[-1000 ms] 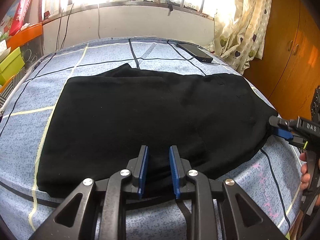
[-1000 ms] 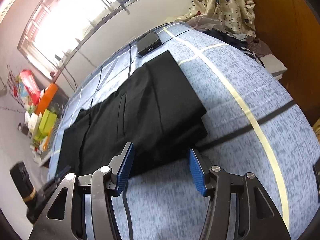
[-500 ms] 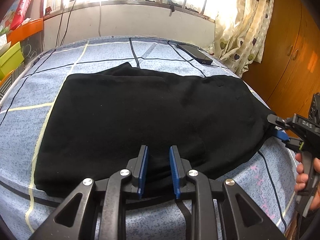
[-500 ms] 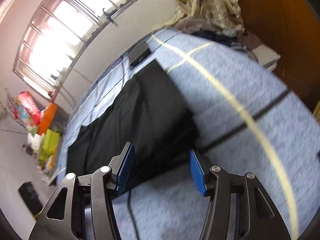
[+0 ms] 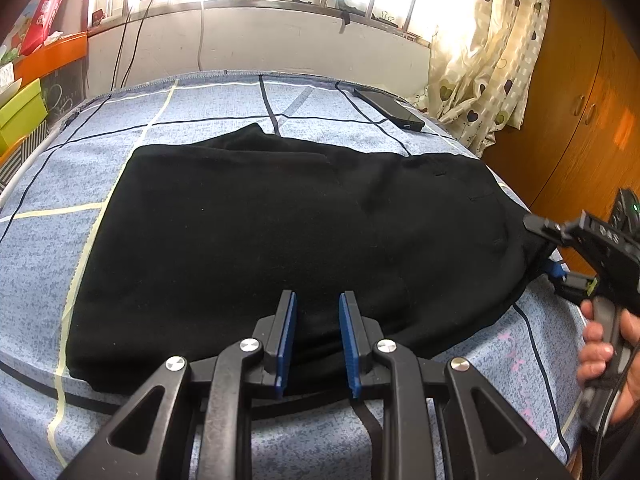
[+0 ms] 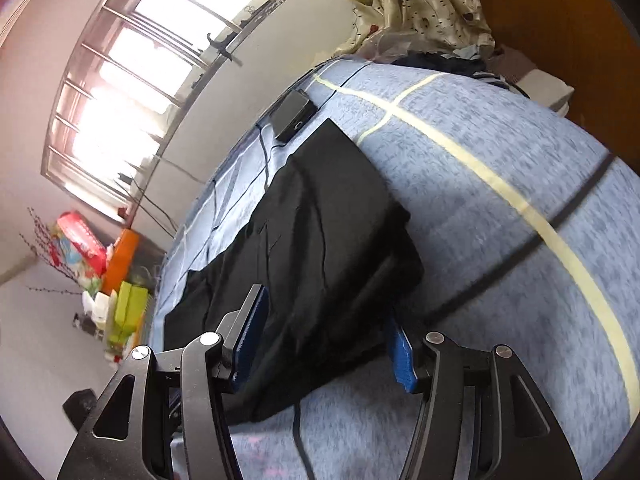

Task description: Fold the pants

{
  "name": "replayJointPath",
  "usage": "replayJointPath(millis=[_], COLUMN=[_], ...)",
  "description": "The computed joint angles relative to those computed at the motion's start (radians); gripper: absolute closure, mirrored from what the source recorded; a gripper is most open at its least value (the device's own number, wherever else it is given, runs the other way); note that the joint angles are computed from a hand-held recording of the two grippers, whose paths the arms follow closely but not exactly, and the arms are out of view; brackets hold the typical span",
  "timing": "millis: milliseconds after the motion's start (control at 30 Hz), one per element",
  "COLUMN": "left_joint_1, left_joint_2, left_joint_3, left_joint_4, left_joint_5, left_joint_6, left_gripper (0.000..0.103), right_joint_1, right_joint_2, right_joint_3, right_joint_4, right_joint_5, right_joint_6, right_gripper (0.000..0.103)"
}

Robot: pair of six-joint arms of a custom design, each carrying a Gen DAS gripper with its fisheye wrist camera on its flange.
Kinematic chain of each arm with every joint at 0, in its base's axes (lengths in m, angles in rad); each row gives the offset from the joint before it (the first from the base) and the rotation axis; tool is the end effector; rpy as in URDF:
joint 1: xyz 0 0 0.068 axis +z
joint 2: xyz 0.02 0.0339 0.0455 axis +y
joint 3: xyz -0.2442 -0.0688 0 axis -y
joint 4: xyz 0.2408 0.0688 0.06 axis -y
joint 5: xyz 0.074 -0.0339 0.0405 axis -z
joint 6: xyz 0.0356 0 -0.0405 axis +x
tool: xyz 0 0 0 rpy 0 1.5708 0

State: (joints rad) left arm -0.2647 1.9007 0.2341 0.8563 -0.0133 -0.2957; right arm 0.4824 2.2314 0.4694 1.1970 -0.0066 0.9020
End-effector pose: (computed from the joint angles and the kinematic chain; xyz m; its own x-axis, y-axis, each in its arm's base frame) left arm 0.2041 -0.0548 0.0197 -0.7426 -0.1006 -0.6622 0.0380 0.9807 -0.1916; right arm 0.2440 0.1280 -0.0002 -0.6619 0.5390 -0.5209 0.0814 0.7425 0.6648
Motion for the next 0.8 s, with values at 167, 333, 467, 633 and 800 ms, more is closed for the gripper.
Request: replayJointPath(millis=[167,333,467,633,800], left_joint_1=[-0.011,-0.012,0.007,0.056,0.18], left_joint_2=[-0.004,-0.006,-0.027,-0.112,-0.211], left_joint_3=[0.002,-0.001,-0.033,-0.1,-0.172], left_joint_4=[-0.008,-0.002,0.024,0.035,0.035], left_joint_5=[-0.016,-0.013,0.004,0.012,0.027], left_joint_6=[0.0,-0.005,-0.023,-0.023,0.014], left_gripper=[0.079,0.079,0.079,0.079,0.079], right_joint_1=[-0.006,0.037,0.048,0.11,0.18], right_joint_2=[-0.03,-0.099,-0.165,-0.24,-0.277], right_joint_3=[0.105,0.157,0.143,0.179,0.259], right_joint_4=[-0.16,-0.3,-0.302,-0.363,-0.446], right_joint_5=[0.002,0.102,0.094,0.096,0.085], right_joint_6=[-0.04,-0.127,-0.169,-0.227,-0.295], right_gripper=[0.046,0.083,0.085,0.086,0.087])
